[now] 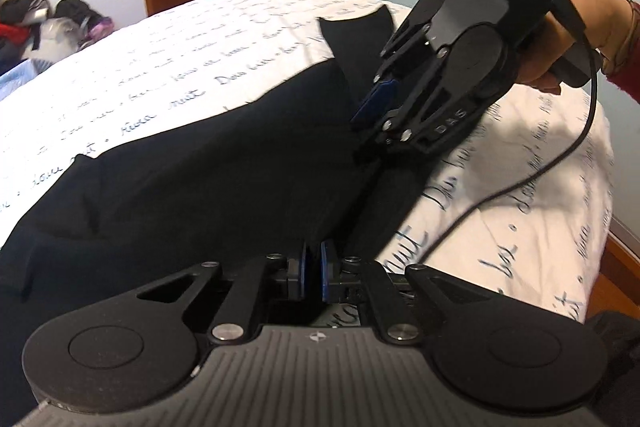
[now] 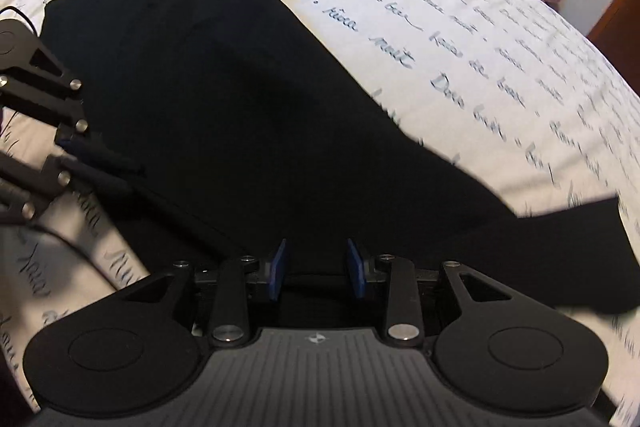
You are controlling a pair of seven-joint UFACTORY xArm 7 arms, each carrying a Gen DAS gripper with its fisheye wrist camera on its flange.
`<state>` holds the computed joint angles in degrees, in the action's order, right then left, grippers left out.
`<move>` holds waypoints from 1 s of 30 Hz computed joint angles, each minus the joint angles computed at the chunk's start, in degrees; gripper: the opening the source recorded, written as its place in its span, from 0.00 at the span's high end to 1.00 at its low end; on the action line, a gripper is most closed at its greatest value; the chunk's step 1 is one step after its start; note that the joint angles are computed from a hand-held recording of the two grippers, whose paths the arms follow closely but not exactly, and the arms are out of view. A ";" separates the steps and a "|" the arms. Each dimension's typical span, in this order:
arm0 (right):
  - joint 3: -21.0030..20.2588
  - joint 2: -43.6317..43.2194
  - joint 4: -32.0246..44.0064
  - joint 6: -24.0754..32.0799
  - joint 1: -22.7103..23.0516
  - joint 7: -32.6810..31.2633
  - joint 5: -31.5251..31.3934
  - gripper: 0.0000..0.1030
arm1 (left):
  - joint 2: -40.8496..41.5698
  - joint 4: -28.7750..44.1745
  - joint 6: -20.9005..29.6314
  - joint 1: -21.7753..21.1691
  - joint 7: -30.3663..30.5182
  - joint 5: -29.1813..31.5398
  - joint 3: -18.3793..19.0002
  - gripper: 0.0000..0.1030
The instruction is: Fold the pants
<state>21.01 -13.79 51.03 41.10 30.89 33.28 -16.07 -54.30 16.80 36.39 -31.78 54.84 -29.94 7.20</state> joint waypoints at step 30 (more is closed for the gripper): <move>15.36 -14.92 -9.61 -2.17 -36.00 49.29 -20.83 0.28 | 14.65 1.74 -22.44 -17.25 -3.57 -4.93 -0.81 0.73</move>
